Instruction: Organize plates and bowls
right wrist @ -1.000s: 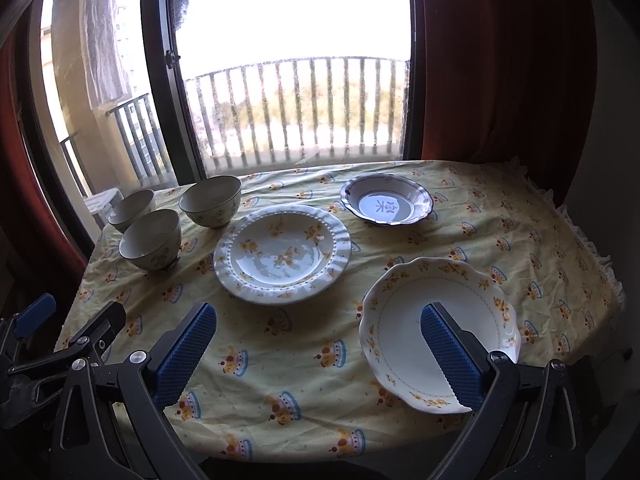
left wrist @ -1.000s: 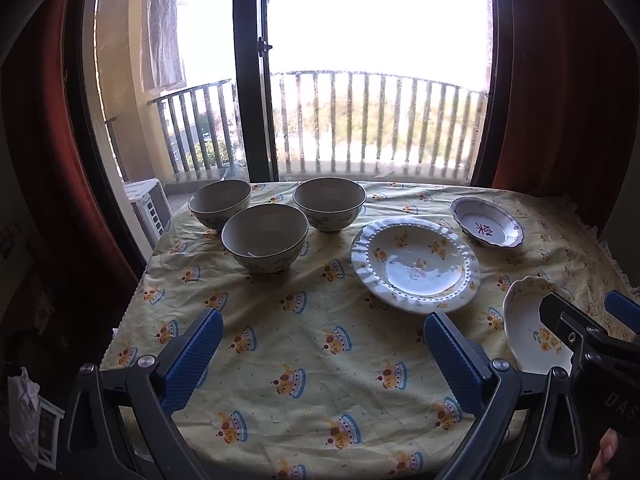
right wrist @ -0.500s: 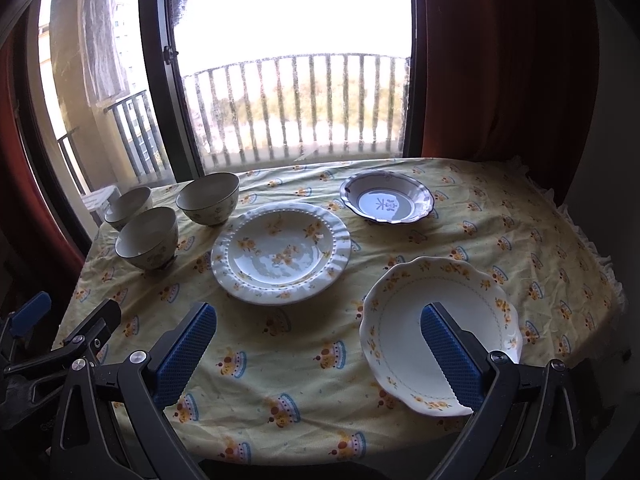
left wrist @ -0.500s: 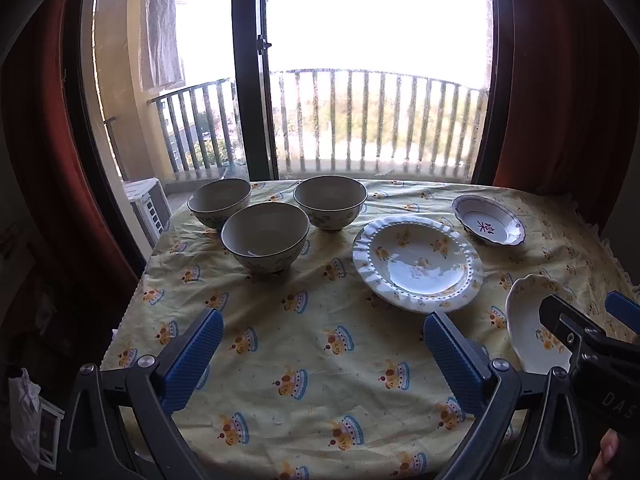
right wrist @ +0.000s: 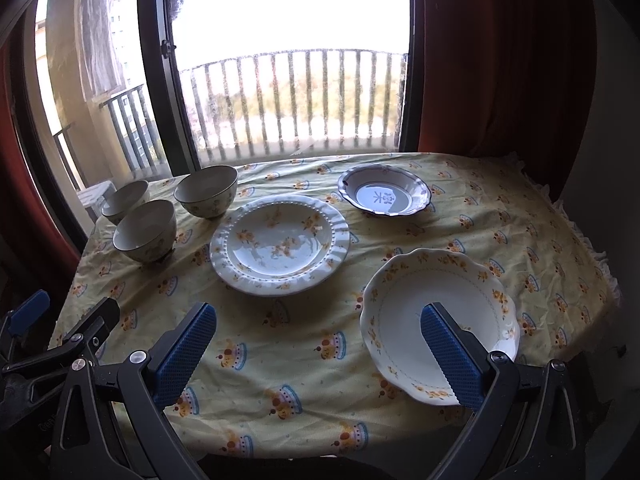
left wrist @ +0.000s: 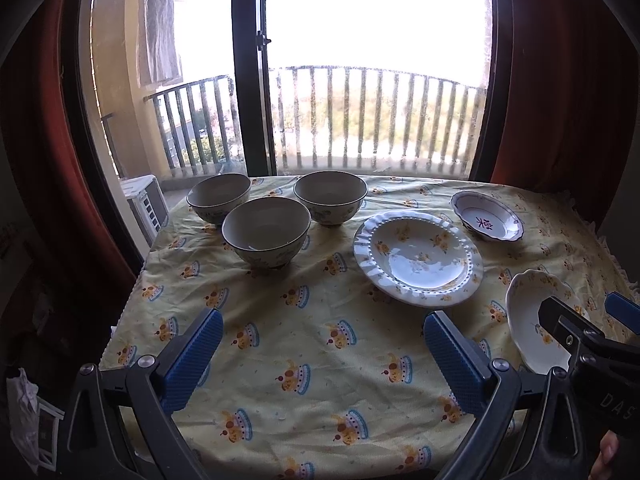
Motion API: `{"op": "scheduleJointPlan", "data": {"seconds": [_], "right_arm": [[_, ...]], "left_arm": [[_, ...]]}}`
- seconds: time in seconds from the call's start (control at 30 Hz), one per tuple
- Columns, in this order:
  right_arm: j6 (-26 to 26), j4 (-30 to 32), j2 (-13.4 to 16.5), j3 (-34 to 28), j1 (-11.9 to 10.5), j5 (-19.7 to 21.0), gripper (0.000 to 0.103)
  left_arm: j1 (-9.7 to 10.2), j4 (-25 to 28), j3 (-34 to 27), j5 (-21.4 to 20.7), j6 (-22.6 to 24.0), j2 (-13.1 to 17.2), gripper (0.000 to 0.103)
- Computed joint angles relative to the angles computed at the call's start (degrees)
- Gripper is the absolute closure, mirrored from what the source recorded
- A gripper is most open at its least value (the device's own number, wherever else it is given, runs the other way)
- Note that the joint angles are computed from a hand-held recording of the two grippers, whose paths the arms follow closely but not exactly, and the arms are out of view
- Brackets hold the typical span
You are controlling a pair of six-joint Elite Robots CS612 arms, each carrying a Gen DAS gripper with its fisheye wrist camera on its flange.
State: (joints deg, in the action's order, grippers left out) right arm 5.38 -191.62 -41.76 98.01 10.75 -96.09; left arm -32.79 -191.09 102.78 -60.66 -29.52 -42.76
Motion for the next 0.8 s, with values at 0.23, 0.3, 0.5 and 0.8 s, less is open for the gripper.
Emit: {"op": "scheduleJointPlan", "data": {"seconds": [0.23,0.3,0.5,0.8], "right_arm": [[0.3,0.3,-0.1,0.1,0.3,-0.7,0.000],[0.4,0.4,-0.2,0.2,0.3,-0.8,0.000],[0.4,0.4,-0.2,0.2,0.3,-0.8,0.000],[0.6,0.5,-0.2,0.3,0.5,-1.2,0.000]], "left_arm": [[0.06,-0.3,0.3,-0.3,0.1,-0.1,0.002],[0.03,-0.2,0.3,-0.2,0.1,-0.1,0.002],[0.02,-0.3,0.3,-0.2,0.0,-0.1,0.002],[0.01,-0.3,0.4,-0.5,0.1,-0.1,0.002]]}}
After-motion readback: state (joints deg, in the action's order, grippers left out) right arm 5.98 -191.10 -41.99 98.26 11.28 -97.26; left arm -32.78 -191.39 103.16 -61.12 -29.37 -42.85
